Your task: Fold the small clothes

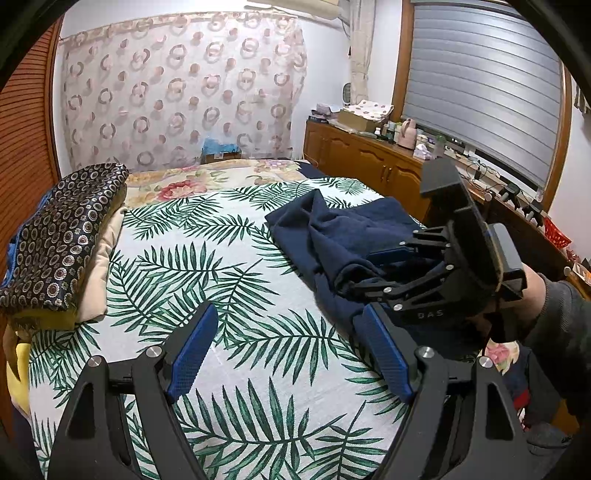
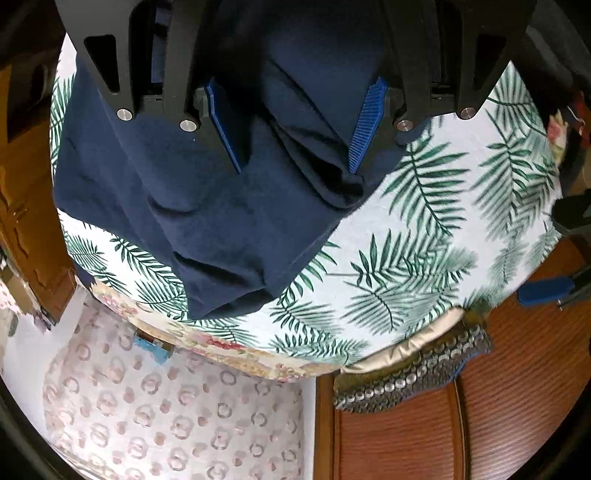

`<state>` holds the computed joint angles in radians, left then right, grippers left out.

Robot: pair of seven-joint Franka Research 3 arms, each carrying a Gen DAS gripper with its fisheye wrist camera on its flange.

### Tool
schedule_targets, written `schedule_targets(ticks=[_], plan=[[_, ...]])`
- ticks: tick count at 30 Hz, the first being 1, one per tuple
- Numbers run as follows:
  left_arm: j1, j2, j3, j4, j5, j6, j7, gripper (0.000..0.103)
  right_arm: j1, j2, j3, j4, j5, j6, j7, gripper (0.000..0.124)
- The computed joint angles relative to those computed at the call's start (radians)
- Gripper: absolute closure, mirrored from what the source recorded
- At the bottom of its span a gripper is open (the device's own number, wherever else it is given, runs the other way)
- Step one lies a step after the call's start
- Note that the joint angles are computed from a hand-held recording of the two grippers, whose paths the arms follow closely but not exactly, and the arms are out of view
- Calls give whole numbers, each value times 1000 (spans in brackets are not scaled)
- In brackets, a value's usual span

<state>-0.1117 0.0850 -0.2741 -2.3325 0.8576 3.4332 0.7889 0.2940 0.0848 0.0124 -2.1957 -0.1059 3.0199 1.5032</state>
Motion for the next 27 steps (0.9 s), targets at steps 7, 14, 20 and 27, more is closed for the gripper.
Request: schedule_targets(ticks=[7,14,20,27], plan=[[-2,3,-5,1,-5,-5,9,22,-65,-8,82,15,287,-16,-279,117],[5,12,-11,3,-2,0,2,22,-79,-86,49,27,647,37,-525,117],[22,23,-30,14,34,-3,-24,22,-133,-49,-48,84,157,37,-27,117],[77,47,-86,42,123,-20,-96,22,-109,64,-163,235,-220,-144,408,98]])
